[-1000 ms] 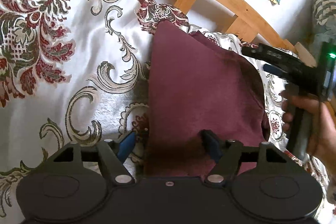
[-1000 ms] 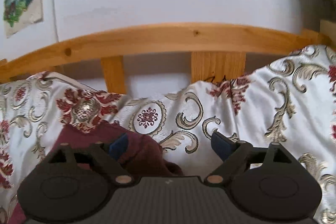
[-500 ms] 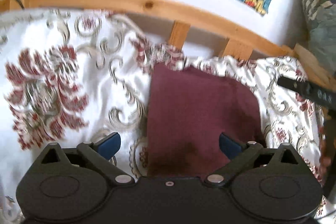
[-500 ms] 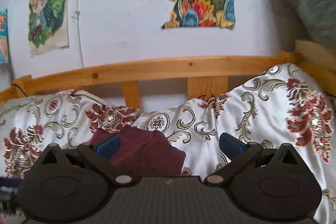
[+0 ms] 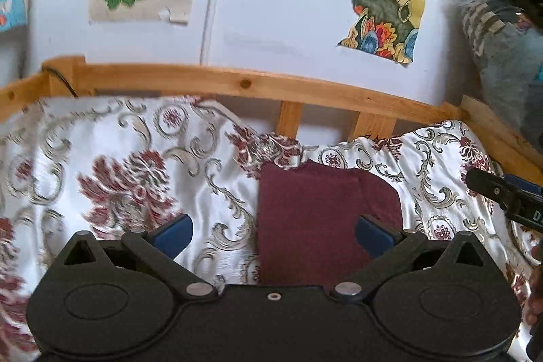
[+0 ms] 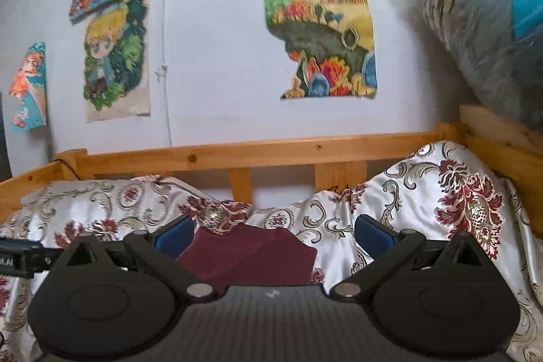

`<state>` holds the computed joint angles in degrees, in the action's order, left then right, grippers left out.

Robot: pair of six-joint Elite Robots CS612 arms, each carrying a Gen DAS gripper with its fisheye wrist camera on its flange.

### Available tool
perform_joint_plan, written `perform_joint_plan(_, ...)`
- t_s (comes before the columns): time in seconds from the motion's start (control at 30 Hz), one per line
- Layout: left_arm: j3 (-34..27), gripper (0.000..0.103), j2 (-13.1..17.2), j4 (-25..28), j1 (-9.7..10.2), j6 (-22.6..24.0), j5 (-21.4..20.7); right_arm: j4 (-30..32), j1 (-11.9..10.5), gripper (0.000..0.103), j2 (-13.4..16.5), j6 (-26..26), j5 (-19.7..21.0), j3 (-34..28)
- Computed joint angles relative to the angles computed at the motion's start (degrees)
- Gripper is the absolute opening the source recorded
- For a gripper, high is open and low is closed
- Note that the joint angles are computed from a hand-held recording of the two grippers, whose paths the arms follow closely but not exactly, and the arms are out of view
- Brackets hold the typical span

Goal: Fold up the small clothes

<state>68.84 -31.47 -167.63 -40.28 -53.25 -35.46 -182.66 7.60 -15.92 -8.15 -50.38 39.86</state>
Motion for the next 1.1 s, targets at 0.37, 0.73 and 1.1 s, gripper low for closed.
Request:
perform_joint_plan(0.37,6.29,0.102,-3.56,0.1,-3.62,-2.35,2.77,-8.62,-1.54,0.103,-7.9,-2.52,2.95,16.28)
perform_joint_plan(0.73,10.14,0.102,-4.38,2.29,-5.52,-4.99,0.75,-10.84,-2.82,0.103,-12.0,-5.84,3.01,26.4)
perform_joint_plan(1.1,8.85,0.102,-1.67,5.01,-5.63,-8.31,0.61,-12.96,-3.02,0.103,-11.99,-6.29,-0.2,29.81)
